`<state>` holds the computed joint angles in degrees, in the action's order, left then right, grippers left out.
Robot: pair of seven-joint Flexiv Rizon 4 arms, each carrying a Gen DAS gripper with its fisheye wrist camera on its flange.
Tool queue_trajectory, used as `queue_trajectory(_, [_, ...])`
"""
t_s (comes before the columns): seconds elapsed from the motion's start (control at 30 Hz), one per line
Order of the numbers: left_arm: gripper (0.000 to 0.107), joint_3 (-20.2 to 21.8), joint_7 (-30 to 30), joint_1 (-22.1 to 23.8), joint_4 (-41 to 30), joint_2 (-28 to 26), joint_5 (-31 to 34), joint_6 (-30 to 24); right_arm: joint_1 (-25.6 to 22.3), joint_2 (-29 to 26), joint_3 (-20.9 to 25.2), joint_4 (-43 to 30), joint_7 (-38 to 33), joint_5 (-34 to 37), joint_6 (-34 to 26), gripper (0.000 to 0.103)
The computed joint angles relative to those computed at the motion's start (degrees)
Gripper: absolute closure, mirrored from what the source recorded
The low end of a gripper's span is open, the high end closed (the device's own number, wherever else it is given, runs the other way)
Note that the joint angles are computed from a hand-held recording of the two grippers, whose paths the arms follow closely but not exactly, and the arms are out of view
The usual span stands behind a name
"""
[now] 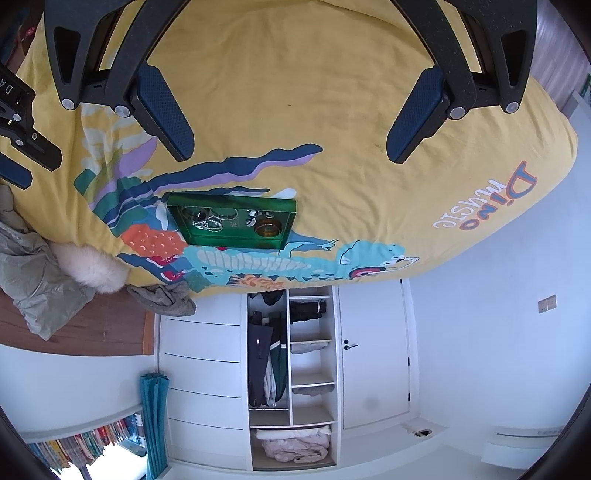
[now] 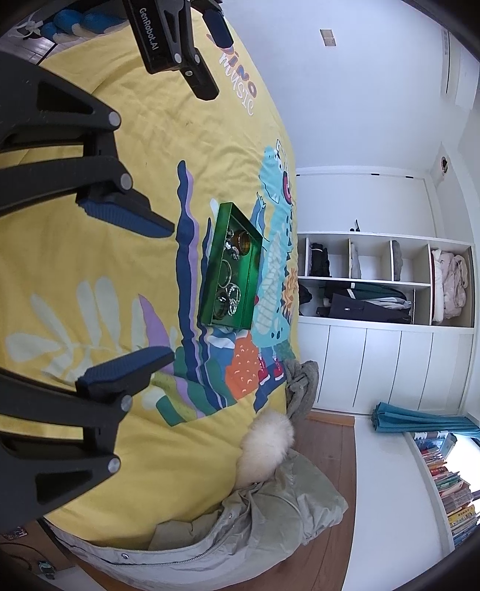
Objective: Organize jewelry
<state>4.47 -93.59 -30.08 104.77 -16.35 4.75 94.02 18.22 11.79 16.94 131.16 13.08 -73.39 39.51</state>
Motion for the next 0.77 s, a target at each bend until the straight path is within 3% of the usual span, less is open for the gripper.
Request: queue_trajectory(0.77, [0.004,-0.3,-0.2,0.7,-0.1,-0.4,0.1,-0.4,-0.7,-0.7,-0.7,0.4,0.8,-0.1,1.0,0.043])
